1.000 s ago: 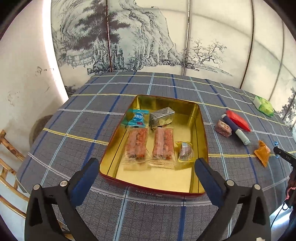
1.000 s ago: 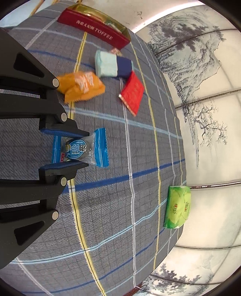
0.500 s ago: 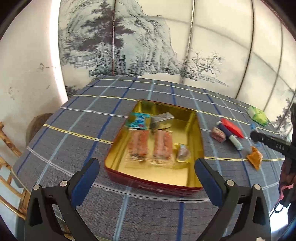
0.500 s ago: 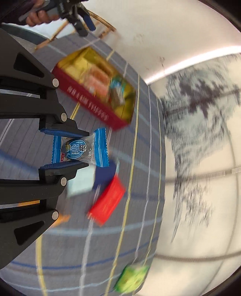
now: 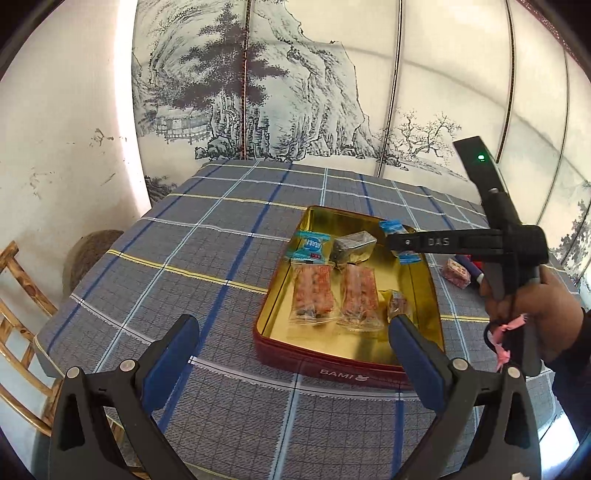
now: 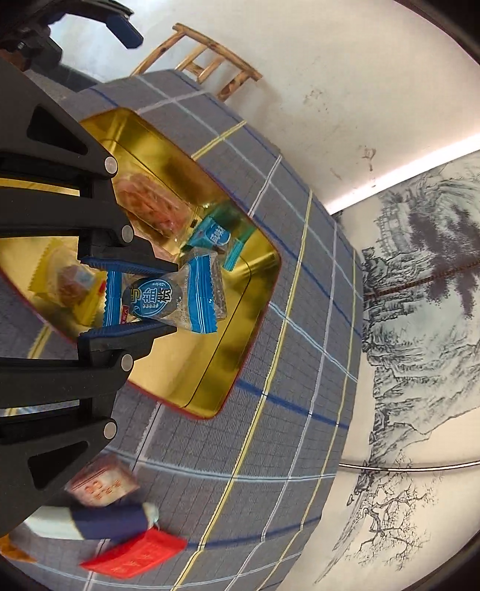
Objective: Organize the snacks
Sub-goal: 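Carry the blue candy over the tin and open the right tool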
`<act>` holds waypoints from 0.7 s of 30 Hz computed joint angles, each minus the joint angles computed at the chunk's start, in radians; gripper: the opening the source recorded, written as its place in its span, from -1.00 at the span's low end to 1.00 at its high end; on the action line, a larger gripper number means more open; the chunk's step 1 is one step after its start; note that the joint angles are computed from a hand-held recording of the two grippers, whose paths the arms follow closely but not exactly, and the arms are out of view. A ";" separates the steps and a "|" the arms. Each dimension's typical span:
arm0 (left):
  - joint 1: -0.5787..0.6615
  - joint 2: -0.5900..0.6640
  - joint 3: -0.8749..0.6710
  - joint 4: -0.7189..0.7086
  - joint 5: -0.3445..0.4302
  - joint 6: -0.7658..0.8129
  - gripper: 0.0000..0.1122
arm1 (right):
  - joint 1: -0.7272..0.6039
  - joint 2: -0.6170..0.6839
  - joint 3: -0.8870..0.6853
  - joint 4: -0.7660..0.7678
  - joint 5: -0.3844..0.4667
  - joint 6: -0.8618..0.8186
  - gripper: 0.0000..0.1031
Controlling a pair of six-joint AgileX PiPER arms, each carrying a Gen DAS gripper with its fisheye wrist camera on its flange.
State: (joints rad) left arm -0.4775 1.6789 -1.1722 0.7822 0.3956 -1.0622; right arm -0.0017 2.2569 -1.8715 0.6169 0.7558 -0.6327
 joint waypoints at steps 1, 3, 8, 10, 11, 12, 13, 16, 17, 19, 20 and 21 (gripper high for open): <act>0.004 0.000 0.003 -0.003 -0.005 0.002 0.80 | 0.008 0.021 -0.027 -0.014 0.006 0.026 -0.52; 0.010 0.003 0.005 0.009 -0.004 -0.008 0.80 | 0.016 0.040 -0.056 -0.049 0.009 0.059 -0.52; 0.039 0.014 0.006 -0.065 -0.022 0.050 0.80 | 0.041 0.078 -0.109 -0.117 0.016 0.123 -0.52; 0.050 0.015 0.008 -0.115 -0.034 0.091 0.80 | 0.044 0.087 -0.119 -0.120 0.021 0.134 -0.50; 0.053 0.016 0.008 -0.130 -0.036 0.105 0.80 | 0.047 0.087 -0.117 -0.126 0.012 0.141 -0.50; 0.054 0.017 0.007 -0.137 -0.035 0.112 0.80 | 0.049 0.086 -0.116 -0.129 0.008 0.144 -0.50; 0.053 0.015 0.008 -0.134 -0.034 0.111 0.80 | 0.049 0.087 -0.117 -0.129 0.009 0.147 -0.50; 0.046 0.010 0.016 -0.111 -0.036 0.093 0.80 | 0.053 0.071 -0.091 -0.121 -0.018 0.137 -0.50; 0.044 0.009 0.017 -0.112 -0.036 0.095 0.80 | 0.056 0.062 -0.077 -0.119 -0.033 0.134 -0.49; 0.041 0.006 0.021 -0.114 -0.040 0.099 0.80 | 0.053 0.042 -0.046 -0.083 -0.054 0.103 -0.49; 0.038 0.007 0.020 -0.114 -0.036 0.100 0.80 | 0.050 0.031 -0.029 -0.060 -0.063 0.084 -0.49; 0.035 0.009 0.017 -0.113 -0.032 0.101 0.80 | 0.048 0.024 -0.019 -0.040 -0.065 0.066 -0.48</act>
